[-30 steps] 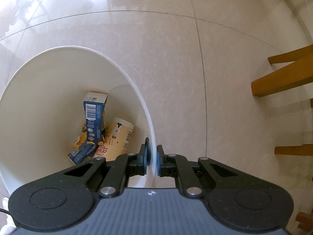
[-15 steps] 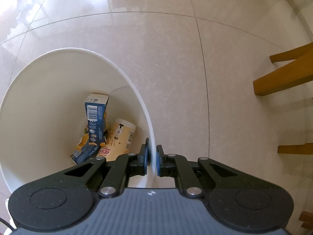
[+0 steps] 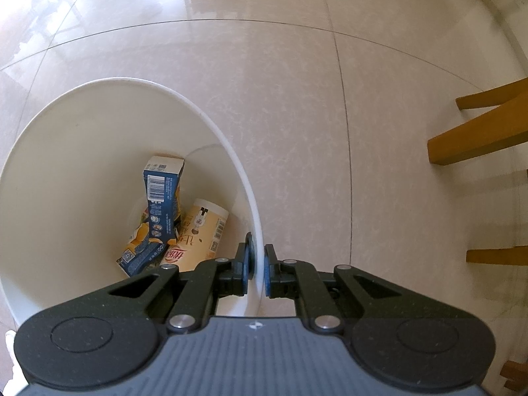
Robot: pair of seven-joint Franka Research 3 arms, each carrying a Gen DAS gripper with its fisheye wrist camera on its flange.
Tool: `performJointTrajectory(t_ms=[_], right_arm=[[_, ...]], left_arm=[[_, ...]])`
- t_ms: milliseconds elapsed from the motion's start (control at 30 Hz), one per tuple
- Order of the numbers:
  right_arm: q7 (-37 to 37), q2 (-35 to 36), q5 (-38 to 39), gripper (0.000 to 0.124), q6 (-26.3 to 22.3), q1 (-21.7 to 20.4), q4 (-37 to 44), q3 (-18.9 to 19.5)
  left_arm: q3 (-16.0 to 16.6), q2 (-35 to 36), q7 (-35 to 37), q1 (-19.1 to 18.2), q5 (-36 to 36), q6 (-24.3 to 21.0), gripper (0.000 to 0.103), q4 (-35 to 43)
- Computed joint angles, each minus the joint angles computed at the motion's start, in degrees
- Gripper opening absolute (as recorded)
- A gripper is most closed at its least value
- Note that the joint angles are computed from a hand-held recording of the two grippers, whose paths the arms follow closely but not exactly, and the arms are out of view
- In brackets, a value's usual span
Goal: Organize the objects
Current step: 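Carry the red can with the left gripper and release it into the bin, then lower the left gripper onto the whole orange and grasp it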
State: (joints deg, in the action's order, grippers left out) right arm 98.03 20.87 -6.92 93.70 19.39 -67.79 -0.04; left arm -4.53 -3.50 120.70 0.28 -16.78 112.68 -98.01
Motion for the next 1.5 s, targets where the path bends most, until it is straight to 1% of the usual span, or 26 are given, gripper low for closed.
performJointTrajectory(t_ms=[167,333,467,500,633,833,1133,1233,1333,1433,1500], right_arm=[[-0.6,-0.6,-0.3,0.011,0.8,0.1,-1.1,0.1],[-0.6,-1.1,0.0,0.011,1.5,-0.1,-1.9,0.2],[-1.2,-1.5,0.3,0.011,2.1,-0.4,-2.5,0.3],[-1.2,-1.5,0.4,0.011,2.2,-0.4,-2.5,0.3],[-1.4,-1.7,0.5,0.011,2.5,-0.5,-2.8,0.3],[-1.3,-2.3,0.4,0.011,3.2,-0.5,-3.9,0.4],[-0.9,-1.9,-0.2,0.011,2.3,-0.2,-3.0,0.4],[-0.9,-1.6,-0.5,0.011,2.1,0.0,-2.6,0.4],[-0.7,-1.6,-0.6,0.011,2.1,0.1,-2.5,0.3],[-0.4,-1.6,-0.6,0.011,2.2,0.1,-2.6,0.3],[-0.2,-1.7,-0.5,0.011,2.4,0.0,-2.8,0.3]], left_arm=[[-1.7,3.5,2.6,-1.4,-1.9,-2.2,0.087,5.9],[-2.9,3.9,4.8,-2.3,-3.1,-1.2,0.087,6.2],[-3.3,6.0,2.7,-2.5,-3.9,-3.9,0.089,8.5],[-3.4,6.2,2.1,-2.5,-3.8,-4.1,0.089,8.5],[-3.7,5.6,0.7,-2.6,-3.9,-2.3,0.090,6.8],[-3.4,5.5,-1.9,-2.5,-2.3,-1.8,0.091,5.5],[-2.9,4.5,-4.2,-1.9,-1.0,-0.6,0.091,3.5],[-2.6,3.7,-4.9,-1.8,-1.0,1.1,0.091,2.1],[-2.2,1.6,-5.8,-1.6,-0.5,5.1,0.091,-1.3],[-1.4,-1.0,-8.2,-1.4,0.9,8.0,0.091,-5.4],[-0.7,-2.5,-10.7,-1.1,1.6,8.9,0.091,-7.9]])
